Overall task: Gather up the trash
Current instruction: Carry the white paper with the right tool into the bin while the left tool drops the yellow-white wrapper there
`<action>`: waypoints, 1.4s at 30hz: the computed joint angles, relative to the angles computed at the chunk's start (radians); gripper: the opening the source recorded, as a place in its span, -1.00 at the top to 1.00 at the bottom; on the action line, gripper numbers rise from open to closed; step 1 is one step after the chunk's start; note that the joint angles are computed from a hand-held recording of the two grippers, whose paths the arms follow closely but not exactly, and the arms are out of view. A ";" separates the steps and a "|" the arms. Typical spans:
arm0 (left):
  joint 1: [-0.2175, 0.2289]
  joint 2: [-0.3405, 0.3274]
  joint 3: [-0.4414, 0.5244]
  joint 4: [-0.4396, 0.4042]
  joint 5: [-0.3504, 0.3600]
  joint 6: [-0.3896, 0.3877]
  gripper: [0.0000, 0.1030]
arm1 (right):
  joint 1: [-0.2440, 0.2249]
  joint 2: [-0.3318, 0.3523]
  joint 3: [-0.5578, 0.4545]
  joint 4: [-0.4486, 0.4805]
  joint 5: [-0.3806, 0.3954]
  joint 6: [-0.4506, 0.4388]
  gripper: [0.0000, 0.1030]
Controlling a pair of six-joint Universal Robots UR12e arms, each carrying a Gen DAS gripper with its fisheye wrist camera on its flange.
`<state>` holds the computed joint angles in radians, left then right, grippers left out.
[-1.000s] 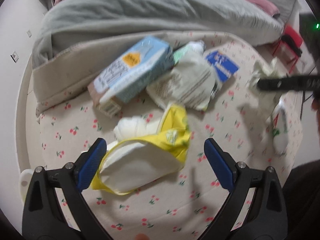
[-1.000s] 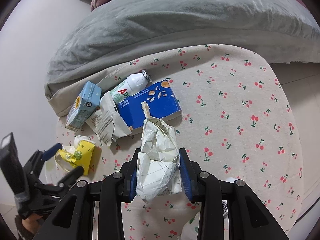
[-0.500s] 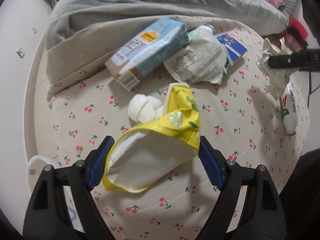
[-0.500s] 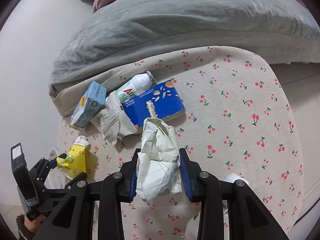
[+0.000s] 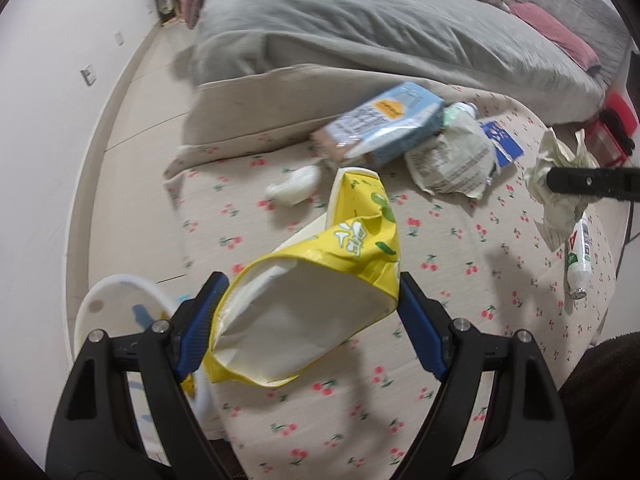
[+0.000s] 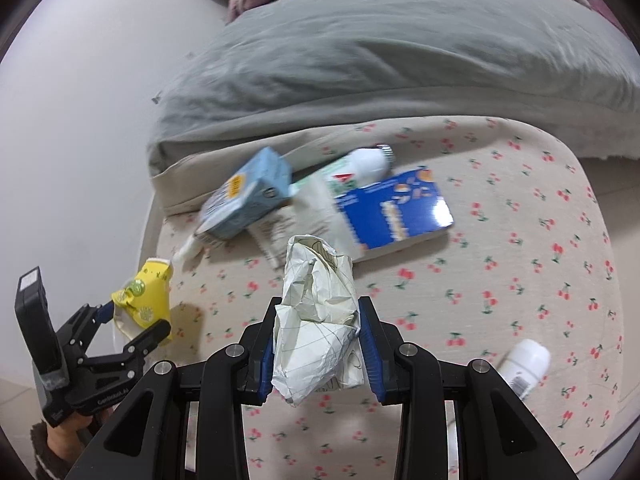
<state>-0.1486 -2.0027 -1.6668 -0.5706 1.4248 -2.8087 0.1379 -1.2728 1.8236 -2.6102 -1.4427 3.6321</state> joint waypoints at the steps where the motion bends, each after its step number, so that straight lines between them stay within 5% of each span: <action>1: 0.006 0.004 -0.005 0.005 0.002 -0.005 -0.62 | 0.006 0.005 -0.007 0.002 0.000 -0.005 0.29; 21: 0.149 0.055 -0.099 0.066 0.029 -0.153 -0.63 | 0.112 0.114 -0.156 0.053 0.028 -0.071 0.29; 30: 0.201 0.057 -0.119 0.091 -0.017 -0.230 -0.73 | 0.162 0.178 -0.241 0.068 0.054 -0.099 0.29; 32: 0.204 0.061 -0.129 0.112 0.005 -0.237 -0.86 | 0.171 0.191 -0.258 0.073 0.060 -0.103 0.29; 42: 0.237 0.083 -0.151 0.099 0.109 -0.350 -0.87 | 0.212 0.272 -0.361 0.116 0.109 -0.126 0.29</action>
<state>0.0889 -1.9198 -1.8179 -0.4720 1.5339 -3.1589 0.3500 -1.0008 1.4623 -2.4946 -1.3339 3.5062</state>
